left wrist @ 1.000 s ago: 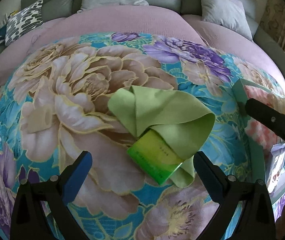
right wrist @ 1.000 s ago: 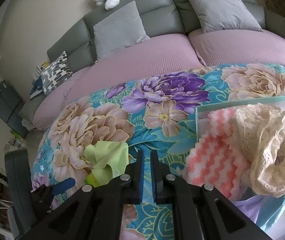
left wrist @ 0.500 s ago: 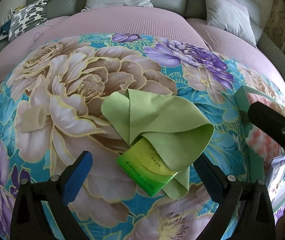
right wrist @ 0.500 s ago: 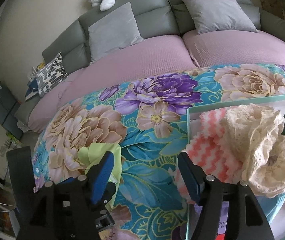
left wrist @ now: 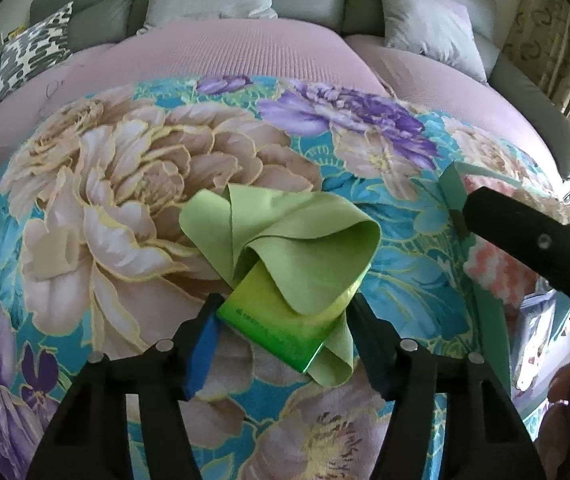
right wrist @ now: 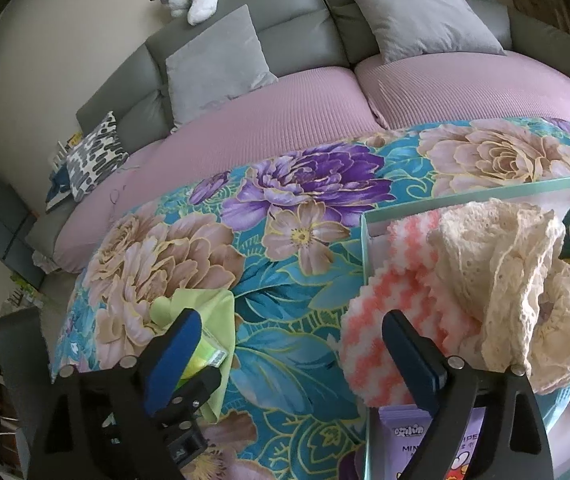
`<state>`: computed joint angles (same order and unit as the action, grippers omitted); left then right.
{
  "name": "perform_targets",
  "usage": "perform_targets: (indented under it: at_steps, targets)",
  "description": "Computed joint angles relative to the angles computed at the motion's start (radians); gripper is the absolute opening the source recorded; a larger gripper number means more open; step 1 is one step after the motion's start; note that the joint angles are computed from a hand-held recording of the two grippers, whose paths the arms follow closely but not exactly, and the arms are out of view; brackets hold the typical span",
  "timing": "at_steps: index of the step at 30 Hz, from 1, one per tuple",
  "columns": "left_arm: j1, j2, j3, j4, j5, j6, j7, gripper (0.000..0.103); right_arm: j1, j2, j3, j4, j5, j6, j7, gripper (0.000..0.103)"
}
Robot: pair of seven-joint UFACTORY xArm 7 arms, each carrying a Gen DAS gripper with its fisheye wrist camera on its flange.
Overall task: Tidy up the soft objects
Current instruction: 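Grasp the green tissue packet with the left tool while the right tool pinches the lime cloth, then lift the tissue packet with the left tool while the right tool regrasps the lime cloth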
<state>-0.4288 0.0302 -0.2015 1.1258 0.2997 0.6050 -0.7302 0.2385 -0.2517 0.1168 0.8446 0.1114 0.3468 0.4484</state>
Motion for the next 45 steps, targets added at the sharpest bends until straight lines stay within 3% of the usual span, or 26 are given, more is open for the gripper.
perform_targets:
  at_steps: [6,12,20,25,28,34,39,45]
  targets:
    - [0.017,-0.084,-0.005,-0.052,-0.016,-0.072,0.02,0.061,-0.011,-0.022,0.003,-0.016,-0.012,-0.026,0.024,0.094]
    - [0.045,-0.133,-0.02,-0.069,-0.001,-0.088,0.005,0.061,-0.017,-0.042,0.006,-0.024,-0.025,-0.045,0.04,0.094]
    - [0.131,-0.248,-0.045,-0.135,0.101,-0.09,-0.16,0.06,0.013,-0.032,0.002,-0.016,-0.016,-0.058,-0.001,0.094]
    - [0.201,-0.29,-0.081,-0.159,0.185,-0.045,-0.299,0.061,0.038,0.006,0.017,0.003,-0.018,-0.064,-0.036,0.094]
    - [0.204,-0.297,-0.068,-0.173,0.164,-0.05,-0.298,0.061,0.05,0.047,0.032,0.028,-0.029,-0.044,-0.047,0.094]
    - [0.206,-0.288,-0.064,-0.176,0.156,-0.051,-0.291,0.061,0.065,0.143,0.07,0.088,-0.122,0.003,-0.044,0.094]
    - [0.206,-0.289,-0.06,-0.18,0.139,-0.042,-0.287,0.061,0.072,0.211,0.09,0.14,-0.338,0.068,0.074,0.094]
    - [0.208,-0.275,-0.057,-0.181,0.126,-0.031,-0.291,0.061,0.108,0.263,0.076,0.189,-0.47,0.103,0.119,0.094]
